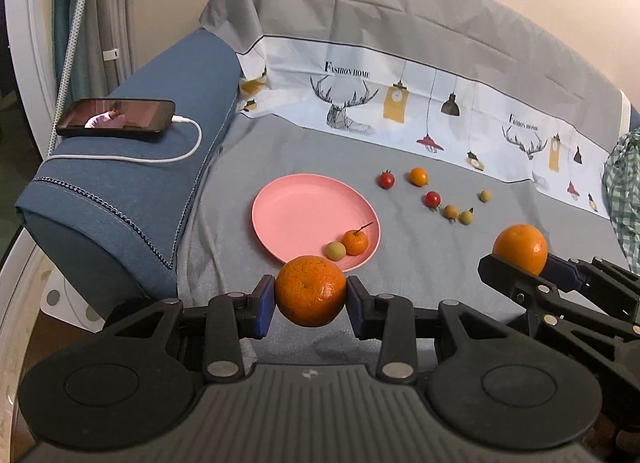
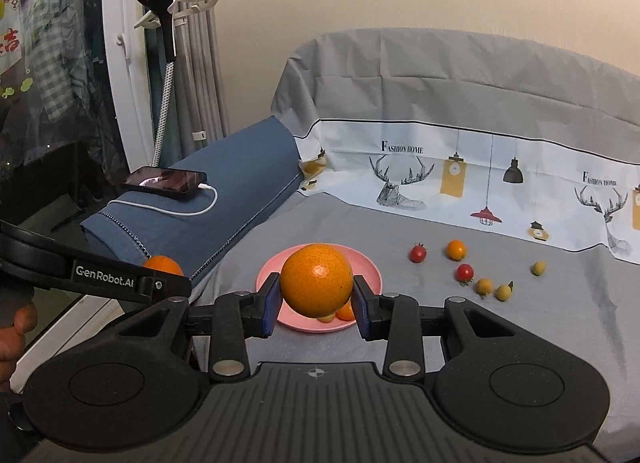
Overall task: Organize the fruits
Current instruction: 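Carry both oranges over the pink plate and lower them onto it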
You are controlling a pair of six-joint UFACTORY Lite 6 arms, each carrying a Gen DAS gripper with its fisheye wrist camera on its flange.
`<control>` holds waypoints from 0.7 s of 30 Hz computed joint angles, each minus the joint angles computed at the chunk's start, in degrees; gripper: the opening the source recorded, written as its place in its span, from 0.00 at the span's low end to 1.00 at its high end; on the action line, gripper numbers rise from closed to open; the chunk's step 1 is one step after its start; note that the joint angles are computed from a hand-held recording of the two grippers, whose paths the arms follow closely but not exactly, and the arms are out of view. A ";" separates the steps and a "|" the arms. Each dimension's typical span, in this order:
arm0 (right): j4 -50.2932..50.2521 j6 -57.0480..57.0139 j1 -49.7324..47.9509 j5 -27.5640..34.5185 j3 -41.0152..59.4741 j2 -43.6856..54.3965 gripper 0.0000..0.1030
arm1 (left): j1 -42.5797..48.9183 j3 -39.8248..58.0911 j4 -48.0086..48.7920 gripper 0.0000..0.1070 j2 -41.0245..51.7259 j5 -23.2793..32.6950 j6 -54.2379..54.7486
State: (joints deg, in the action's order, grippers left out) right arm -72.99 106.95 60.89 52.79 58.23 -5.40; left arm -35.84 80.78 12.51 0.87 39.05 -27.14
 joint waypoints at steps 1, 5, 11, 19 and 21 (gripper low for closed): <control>0.01 -0.20 -0.10 0.05 0.30 0.29 0.37 | -0.03 -0.19 0.09 0.39 -0.23 -0.19 -0.19; -0.13 -0.79 -0.28 0.17 0.72 0.88 0.37 | 0.02 -0.20 0.80 0.39 -0.54 -0.90 -0.90; 0.15 -1.57 -0.56 -0.06 1.22 1.36 0.37 | 0.11 0.18 0.64 0.39 -0.11 -1.03 -0.82; 0.64 -1.38 -0.87 -0.42 1.10 1.56 0.37 | 0.22 1.12 -0.11 0.39 1.08 -0.96 0.24; 0.77 -1.51 -1.16 -0.83 1.20 1.72 0.37 | 0.42 1.28 -0.36 0.39 1.29 -0.91 0.49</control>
State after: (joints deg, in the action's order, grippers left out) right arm -72.22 105.44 59.73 51.96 59.43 -3.67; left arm -35.42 82.05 12.16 2.16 38.14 -26.65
